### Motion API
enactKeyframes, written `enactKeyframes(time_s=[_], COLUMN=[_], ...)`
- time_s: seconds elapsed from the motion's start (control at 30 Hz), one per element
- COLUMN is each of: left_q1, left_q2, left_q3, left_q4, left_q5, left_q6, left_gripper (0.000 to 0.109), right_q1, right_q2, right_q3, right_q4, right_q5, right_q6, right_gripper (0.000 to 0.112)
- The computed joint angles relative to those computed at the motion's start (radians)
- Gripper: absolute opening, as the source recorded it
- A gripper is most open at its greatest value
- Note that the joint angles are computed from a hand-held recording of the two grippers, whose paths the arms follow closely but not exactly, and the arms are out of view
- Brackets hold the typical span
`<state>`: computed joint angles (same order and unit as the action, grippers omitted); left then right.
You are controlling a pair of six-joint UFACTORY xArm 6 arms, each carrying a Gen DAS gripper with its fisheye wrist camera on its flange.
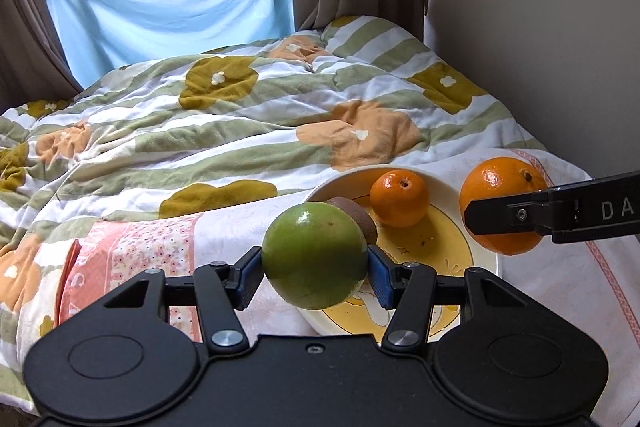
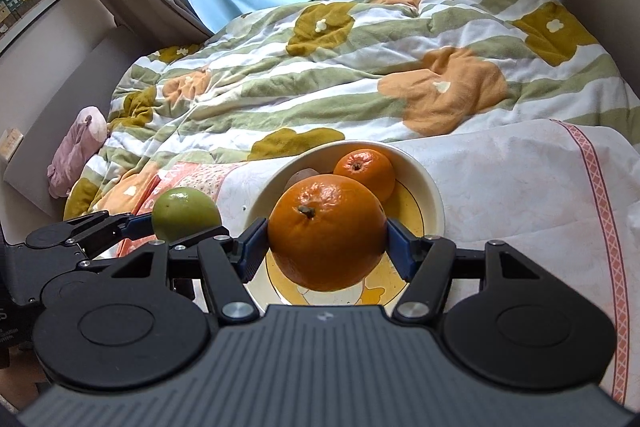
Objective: Organize fruits
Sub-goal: 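Lift and carry the green apple with the left tool while the right tool carries the orange to the bowl, then release the green apple into the bowl with the left tool while the right tool releases the orange there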
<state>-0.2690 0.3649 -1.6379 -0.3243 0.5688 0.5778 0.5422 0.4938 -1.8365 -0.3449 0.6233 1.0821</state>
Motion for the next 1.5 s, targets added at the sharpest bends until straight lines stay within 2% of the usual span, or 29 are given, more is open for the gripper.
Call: enactKeyframes(time_s=[0.2, 0.43, 0.63, 0.67, 0.77, 0.8, 1.0, 1.5], left_q1=[-0.004, -0.025, -0.031, -0.030, -0.031, -0.030, -0.007, 0.051], left_q2=[0.080, 0.108, 0.129, 0.126, 0.102, 0.095, 0.047, -0.114], left_q3=[-0.063, -0.050, -0.057, -0.054, -0.025, -0.020, 0.004, 0.171], left_q4=[-0.030, -0.035, -0.009, -0.029, -0.073, -0.081, -0.068, 0.010], left_q5=[0.021, 0.006, 0.014, 0.006, -0.032, -0.034, 0.005, -0.051], left_q6=[0.134, 0.276, 0.287, 0.303, 0.333, 0.338, 0.242, 0.007], left_gripper=[0.059, 0.059, 0.060, 0.063, 0.092, 0.093, 0.093, 0.094], right_q1=[-0.005, -0.012, -0.009, -0.008, -0.005, -0.003, 0.005, 0.030], right_q2=[0.077, 0.092, 0.091, 0.089, 0.082, 0.079, 0.062, 0.130], right_q3=[-0.082, -0.083, -0.082, -0.079, -0.074, -0.072, -0.065, -0.167], right_q4=[0.000, -0.015, -0.029, -0.033, -0.039, -0.039, -0.031, 0.072], right_q5=[0.051, 0.072, 0.092, 0.095, 0.107, 0.110, 0.120, 0.129], right_q6=[0.044, 0.102, 0.130, 0.133, 0.141, 0.142, 0.104, -0.088], right_gripper=[0.077, 0.077, 0.077, 0.077, 0.077, 0.077, 0.077, 0.077])
